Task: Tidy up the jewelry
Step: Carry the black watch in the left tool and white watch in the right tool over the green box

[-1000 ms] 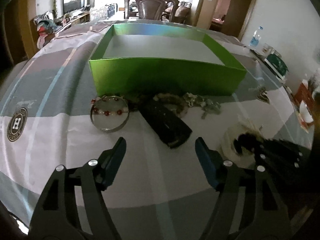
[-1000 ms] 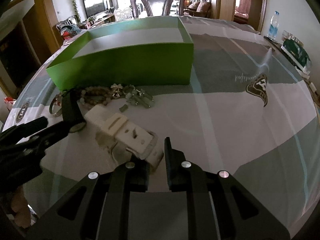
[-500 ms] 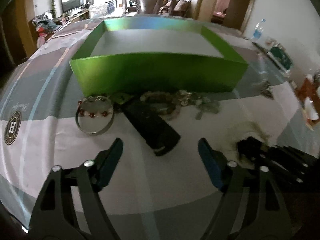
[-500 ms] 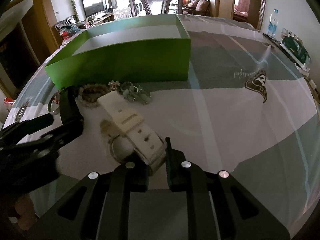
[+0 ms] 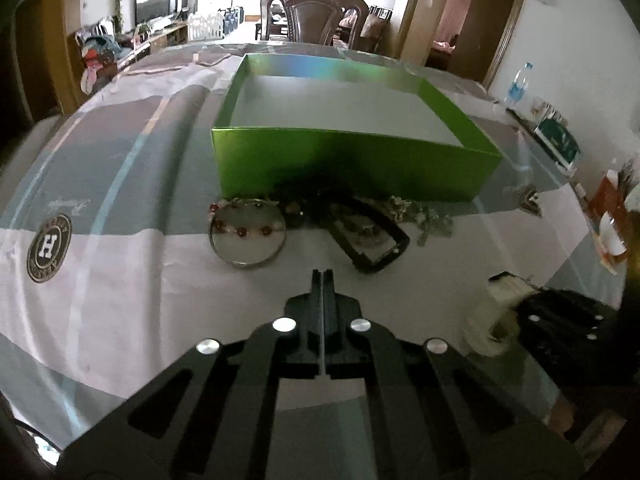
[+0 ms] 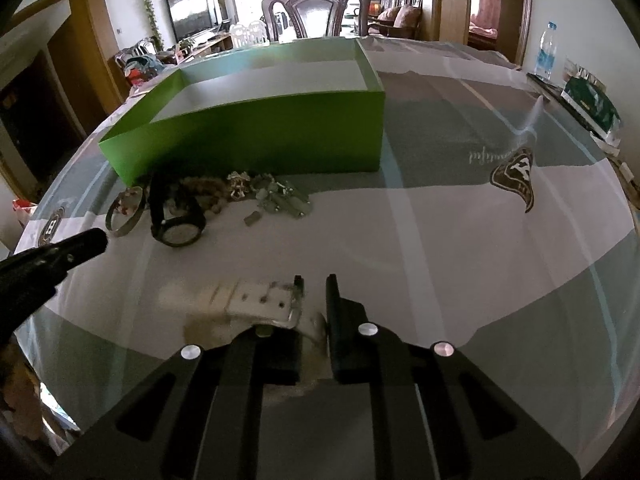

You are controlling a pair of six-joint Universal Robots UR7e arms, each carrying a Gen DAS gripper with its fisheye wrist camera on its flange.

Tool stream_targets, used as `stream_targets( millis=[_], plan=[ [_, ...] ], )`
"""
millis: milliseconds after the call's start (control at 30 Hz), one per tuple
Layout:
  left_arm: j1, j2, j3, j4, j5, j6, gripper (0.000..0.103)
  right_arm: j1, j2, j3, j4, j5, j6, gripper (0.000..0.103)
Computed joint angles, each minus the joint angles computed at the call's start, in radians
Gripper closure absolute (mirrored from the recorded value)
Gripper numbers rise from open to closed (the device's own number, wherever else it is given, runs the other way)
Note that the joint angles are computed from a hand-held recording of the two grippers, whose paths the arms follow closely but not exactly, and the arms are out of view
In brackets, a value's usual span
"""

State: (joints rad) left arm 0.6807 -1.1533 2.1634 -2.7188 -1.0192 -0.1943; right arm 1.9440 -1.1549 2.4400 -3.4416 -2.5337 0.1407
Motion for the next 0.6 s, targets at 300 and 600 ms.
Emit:
stream_targets(
  millis=[300,600],
  plan=[
    [-0.038,0.084,-0.013,-0.063,0.033,0.046,0.035,-0.009,0.003,0.002,0.009,0.017,0.003,0.092],
    [-0.006,0.184,-0.112,0.032,0.041,0.004,0.067,-0.01,0.016,0.0,0.004,0.016,0.0,0.092]
  ],
)
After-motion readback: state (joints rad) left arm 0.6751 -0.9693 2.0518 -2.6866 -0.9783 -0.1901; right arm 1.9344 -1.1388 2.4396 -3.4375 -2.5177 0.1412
